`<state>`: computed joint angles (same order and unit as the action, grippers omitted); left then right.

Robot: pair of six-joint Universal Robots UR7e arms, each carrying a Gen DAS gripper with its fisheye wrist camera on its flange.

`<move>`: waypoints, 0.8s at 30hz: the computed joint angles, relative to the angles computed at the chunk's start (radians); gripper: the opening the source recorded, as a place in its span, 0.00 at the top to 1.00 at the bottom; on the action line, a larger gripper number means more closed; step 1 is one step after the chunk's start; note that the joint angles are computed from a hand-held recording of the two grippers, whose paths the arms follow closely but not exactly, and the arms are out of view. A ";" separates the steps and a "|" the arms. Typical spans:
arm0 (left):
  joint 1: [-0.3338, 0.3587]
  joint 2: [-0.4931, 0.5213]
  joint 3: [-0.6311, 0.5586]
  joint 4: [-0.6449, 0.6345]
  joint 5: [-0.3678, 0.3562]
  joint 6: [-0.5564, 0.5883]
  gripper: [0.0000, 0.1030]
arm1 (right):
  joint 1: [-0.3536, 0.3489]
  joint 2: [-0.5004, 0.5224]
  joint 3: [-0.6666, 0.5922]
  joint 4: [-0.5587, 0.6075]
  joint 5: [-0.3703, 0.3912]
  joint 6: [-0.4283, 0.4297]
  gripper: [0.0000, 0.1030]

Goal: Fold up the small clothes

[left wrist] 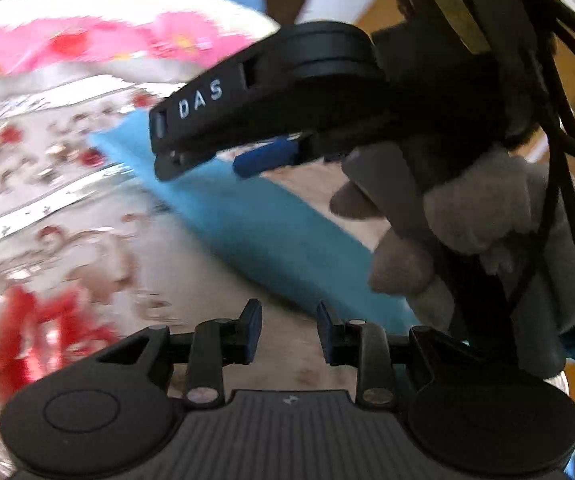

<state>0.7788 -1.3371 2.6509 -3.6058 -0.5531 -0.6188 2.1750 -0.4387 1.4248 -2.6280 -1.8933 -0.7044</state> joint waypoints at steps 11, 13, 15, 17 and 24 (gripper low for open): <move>0.048 0.016 0.018 -0.120 0.016 -0.027 0.59 | 0.049 0.119 -0.162 0.050 -0.080 0.089 0.93; 0.038 0.040 0.018 -0.170 0.027 0.013 0.57 | 0.054 0.079 -0.155 0.033 -0.044 0.118 0.93; 0.021 0.068 0.014 -0.222 0.046 0.060 0.56 | 0.055 0.035 -0.146 0.013 -0.012 0.155 0.93; 0.004 0.095 0.011 -0.279 0.060 0.120 0.54 | 0.049 -0.015 -0.126 -0.015 0.024 0.192 0.93; -0.057 0.165 -0.020 -0.382 0.092 0.321 0.48 | 0.036 -0.147 -0.051 -0.144 0.131 0.280 0.93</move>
